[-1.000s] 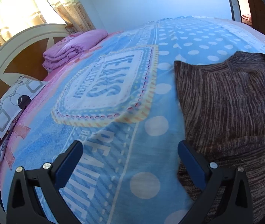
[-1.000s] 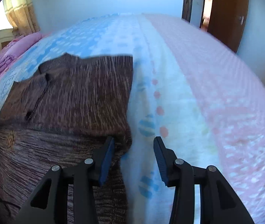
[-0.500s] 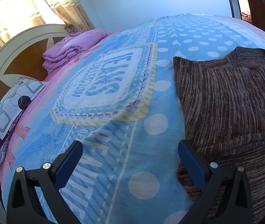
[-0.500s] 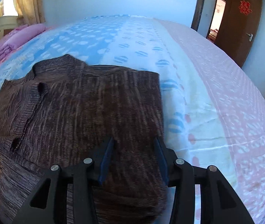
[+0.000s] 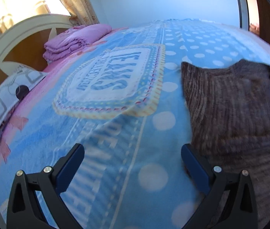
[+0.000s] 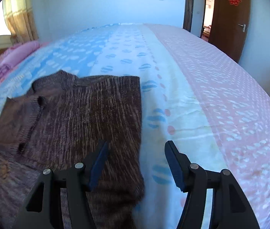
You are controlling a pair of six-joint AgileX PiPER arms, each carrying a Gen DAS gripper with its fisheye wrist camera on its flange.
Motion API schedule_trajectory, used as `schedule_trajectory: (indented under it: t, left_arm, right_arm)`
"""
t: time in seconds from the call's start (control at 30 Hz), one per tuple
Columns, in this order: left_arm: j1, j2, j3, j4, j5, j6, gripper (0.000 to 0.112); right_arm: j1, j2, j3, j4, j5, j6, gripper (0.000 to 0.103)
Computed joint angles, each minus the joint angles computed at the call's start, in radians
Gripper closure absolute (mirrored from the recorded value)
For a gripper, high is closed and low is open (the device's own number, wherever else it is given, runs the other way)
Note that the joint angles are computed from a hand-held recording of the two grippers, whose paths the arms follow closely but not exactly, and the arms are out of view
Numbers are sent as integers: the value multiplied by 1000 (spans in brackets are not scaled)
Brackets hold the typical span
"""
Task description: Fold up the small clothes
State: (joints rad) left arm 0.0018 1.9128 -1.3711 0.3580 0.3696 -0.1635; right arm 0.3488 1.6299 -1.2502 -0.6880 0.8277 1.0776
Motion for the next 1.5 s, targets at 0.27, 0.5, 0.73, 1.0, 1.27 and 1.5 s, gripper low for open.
schedule_trajectory:
  t: [0.27,0.5,0.73,1.0,1.27,1.5]
  left_arm:
    - [49,-185,219,-375,-85,446,9]
    - [72,-245,338,-552,-80,667,15]
    - [145,-213,340,-1014,46,1075,49]
    - [150,-284,403,-1074,89,1196,108]
    - [222,-307,431,-1095,90,1234,88]
    - [323,-432,559,-1132,165,1384,39]
  right_arm:
    - [119,-145,134,-51,74,77,41]
    - [225,-252,224,19,115,102,41]
    - [377,-342,339,57,146,193,41]
    - [505,-415,408,6,199,357,41]
    - [582,-433,417,43,231,400,41]
    - [749,-485,446,54,358,533,41]
